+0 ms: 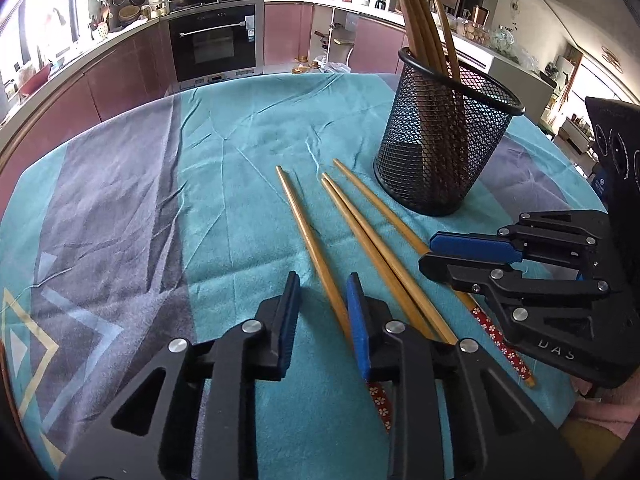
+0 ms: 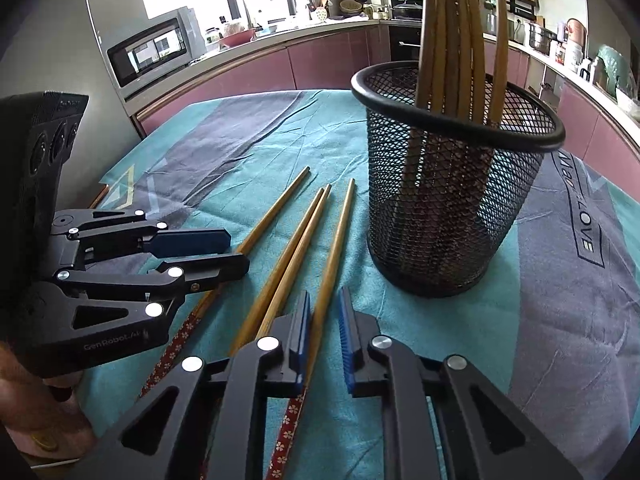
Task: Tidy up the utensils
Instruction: 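Grasp a chopstick with the right tool while the left tool grasps another, then lift both chopsticks and lower them upright into the mesh cup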
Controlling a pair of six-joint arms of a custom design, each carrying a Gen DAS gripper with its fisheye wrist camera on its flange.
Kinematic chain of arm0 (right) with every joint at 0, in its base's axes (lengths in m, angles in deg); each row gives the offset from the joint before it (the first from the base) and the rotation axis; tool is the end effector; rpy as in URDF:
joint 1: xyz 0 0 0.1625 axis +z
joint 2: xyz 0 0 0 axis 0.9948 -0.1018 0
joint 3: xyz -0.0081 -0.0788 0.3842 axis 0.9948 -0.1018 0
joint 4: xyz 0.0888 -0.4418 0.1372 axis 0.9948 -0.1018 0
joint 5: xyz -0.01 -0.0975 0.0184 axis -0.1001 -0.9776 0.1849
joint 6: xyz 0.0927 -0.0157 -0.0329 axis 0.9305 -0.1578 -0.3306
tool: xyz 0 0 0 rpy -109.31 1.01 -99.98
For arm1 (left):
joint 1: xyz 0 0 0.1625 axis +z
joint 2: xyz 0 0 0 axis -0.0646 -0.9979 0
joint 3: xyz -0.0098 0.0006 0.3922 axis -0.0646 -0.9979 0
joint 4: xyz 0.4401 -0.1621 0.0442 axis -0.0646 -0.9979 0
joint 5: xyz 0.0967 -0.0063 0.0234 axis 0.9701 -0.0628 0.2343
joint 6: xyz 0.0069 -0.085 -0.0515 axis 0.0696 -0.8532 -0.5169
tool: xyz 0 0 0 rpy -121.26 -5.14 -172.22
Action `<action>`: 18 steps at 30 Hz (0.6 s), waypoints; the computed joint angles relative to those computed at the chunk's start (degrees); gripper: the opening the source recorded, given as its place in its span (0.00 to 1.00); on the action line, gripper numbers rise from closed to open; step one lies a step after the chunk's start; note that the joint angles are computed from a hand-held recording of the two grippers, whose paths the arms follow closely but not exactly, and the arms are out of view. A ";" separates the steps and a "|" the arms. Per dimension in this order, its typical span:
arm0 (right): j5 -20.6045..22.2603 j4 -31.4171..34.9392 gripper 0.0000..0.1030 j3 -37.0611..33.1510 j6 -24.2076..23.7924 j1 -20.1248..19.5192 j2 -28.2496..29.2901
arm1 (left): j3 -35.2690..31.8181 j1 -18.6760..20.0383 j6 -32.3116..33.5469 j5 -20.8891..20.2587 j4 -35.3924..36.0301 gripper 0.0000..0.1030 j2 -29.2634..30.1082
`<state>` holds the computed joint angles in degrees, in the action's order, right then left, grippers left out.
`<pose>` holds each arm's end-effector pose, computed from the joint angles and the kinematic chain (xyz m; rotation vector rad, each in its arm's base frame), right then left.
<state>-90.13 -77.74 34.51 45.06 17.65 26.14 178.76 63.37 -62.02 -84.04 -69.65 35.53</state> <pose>0.2413 -0.6676 0.1280 0.8997 -2.5100 0.5634 -0.1875 -0.7062 0.1503 0.6220 2.4211 -0.6507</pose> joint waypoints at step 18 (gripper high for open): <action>7.02 1.75 0.06 2.20 1.51 -1.03 -3.81 | 3.84 0.61 -2.94 -5.63 -1.90 0.07 -3.94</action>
